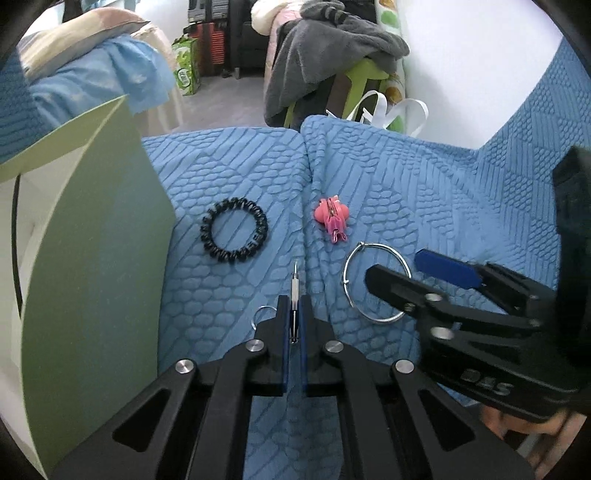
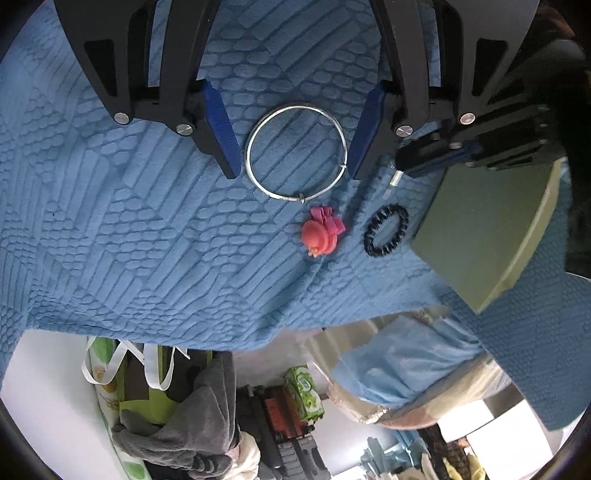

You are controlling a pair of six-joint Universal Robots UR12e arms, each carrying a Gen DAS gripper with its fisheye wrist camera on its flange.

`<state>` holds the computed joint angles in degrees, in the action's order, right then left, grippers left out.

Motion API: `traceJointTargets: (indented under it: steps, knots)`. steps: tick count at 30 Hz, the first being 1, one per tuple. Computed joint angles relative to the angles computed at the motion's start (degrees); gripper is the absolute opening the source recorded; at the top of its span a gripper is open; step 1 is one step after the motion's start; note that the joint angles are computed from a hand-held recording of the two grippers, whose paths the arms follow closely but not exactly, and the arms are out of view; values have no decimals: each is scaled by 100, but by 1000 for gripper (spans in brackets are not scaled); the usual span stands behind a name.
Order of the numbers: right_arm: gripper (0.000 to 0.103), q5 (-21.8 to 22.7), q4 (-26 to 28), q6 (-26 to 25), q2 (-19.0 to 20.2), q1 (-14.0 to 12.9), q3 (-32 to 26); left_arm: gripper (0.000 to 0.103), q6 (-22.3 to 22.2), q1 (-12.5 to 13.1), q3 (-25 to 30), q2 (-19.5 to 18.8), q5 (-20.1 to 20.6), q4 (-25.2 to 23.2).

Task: Organize jewelry
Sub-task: 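Grasp the silver pen with the left tool while the right tool grasps the silver hoop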

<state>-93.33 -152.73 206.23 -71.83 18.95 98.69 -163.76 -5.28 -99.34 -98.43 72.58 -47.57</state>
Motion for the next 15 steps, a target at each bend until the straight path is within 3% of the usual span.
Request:
traceJointTargets:
  steps: [4,7,15]
  knots:
    - [63,-267,328,-220,98,95,-154,4,-140,61,-70,75,-102,-11]
    - [74,-442,421,-325,140,153,-209,4,-190,105,-97,116,-192,-27]
    - [74,-1046,636,-658,261,328,-341,4,-273,200,-113,181,-364,-88]
